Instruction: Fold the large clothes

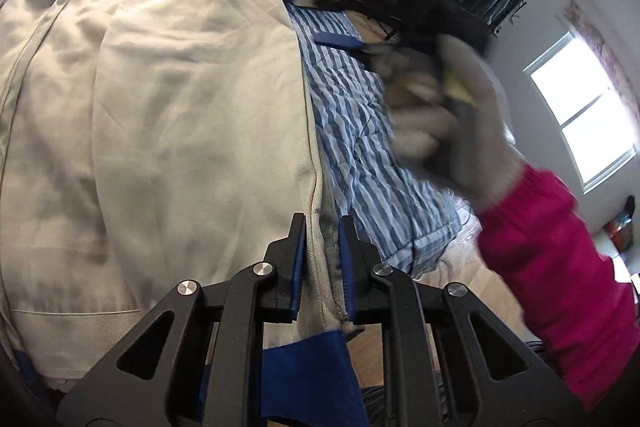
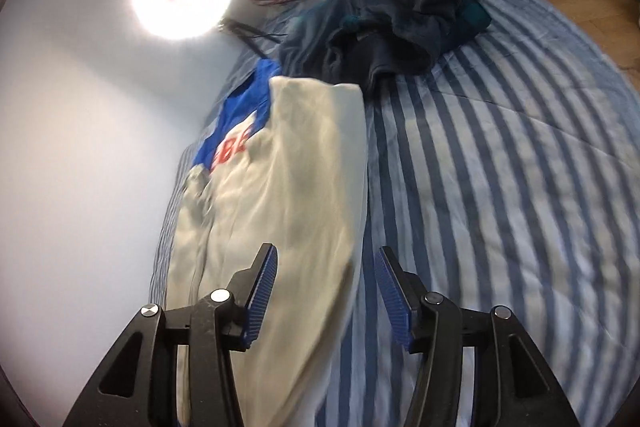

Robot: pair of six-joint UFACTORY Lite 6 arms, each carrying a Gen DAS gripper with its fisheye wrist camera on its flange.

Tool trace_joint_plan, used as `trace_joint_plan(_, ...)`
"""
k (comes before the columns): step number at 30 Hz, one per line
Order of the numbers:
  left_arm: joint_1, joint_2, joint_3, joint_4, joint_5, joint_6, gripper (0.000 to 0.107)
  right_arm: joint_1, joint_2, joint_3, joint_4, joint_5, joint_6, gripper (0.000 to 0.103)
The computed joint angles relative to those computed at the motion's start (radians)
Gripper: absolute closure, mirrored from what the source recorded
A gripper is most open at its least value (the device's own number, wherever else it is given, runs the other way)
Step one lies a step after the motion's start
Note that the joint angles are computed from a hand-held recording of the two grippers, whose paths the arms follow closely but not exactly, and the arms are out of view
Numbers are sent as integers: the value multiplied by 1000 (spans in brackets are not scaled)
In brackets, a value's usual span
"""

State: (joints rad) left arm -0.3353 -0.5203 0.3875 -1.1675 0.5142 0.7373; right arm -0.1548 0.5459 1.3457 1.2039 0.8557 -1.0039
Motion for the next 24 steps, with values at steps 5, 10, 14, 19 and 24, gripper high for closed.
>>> trace_joint_plan(5,125,-65,-42,1,115,47,93,79,210,211,-21,-67,148,66)
trace_joint_plan(10,307,-104,-78,1,256,126,93,145,194,242,-67,-97,215,100)
trace_joint_plan(14,514,-165,-116,47,418,178,93,257,93,246,-288,-204,407,101)
trace_joint_plan(19,768,-197,-147,107,606,262,93,482,40,348,-811,-276,821,101)
trace_joint_plan(24,1076,-212,-155,205,789,378,94,687,187,645,-1173,-149,1123,101)
